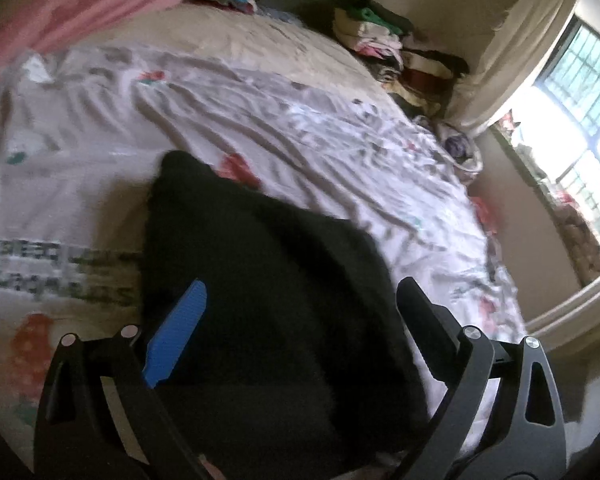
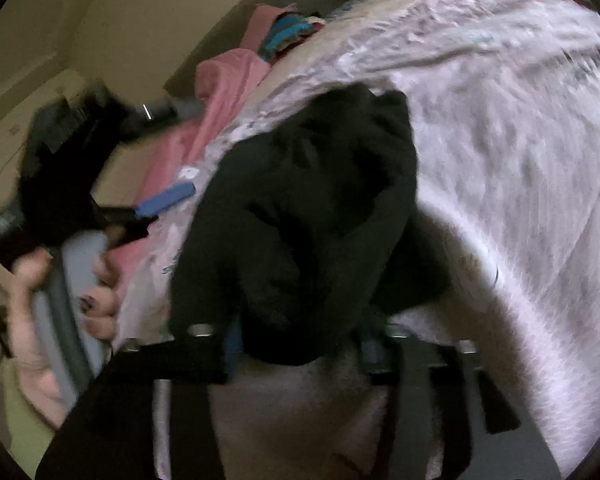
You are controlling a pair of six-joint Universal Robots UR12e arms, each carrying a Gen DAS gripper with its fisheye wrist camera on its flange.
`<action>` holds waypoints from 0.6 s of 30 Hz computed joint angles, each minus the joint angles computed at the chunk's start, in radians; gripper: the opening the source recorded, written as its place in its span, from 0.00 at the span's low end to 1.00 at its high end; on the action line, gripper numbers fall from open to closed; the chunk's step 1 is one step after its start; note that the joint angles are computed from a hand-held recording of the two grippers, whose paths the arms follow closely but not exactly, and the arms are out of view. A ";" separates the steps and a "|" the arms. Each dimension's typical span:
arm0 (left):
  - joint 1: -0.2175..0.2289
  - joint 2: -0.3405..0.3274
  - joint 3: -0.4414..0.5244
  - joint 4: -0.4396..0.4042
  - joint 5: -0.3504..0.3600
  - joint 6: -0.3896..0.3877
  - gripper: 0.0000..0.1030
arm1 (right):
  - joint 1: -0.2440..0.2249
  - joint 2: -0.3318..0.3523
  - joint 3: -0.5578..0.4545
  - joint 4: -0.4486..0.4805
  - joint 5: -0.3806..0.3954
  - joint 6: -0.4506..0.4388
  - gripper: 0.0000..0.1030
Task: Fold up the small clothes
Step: 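Lower the folded shirt onto the duvet and open both tools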
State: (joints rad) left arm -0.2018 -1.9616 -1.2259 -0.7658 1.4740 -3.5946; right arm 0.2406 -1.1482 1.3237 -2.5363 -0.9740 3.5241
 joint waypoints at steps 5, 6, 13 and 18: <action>-0.002 0.026 -0.044 -0.023 0.082 0.038 0.87 | -0.017 0.043 -0.118 0.106 0.063 -0.042 0.68; -0.005 0.029 -0.051 -0.029 0.105 0.047 0.87 | -0.016 0.060 -0.158 0.158 0.058 -0.068 0.68; -0.011 0.033 -0.070 -0.056 0.139 0.090 0.87 | -0.015 0.192 -0.390 0.408 0.019 -0.100 0.56; -0.003 0.048 -0.097 -0.044 0.127 0.091 0.87 | 0.004 0.208 -0.436 0.404 -0.060 -0.194 0.21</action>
State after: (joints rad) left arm -0.2048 -1.9131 -1.3230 -0.8102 1.6013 -3.5038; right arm 0.2445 -0.9397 0.8876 -2.1320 -1.0335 3.3303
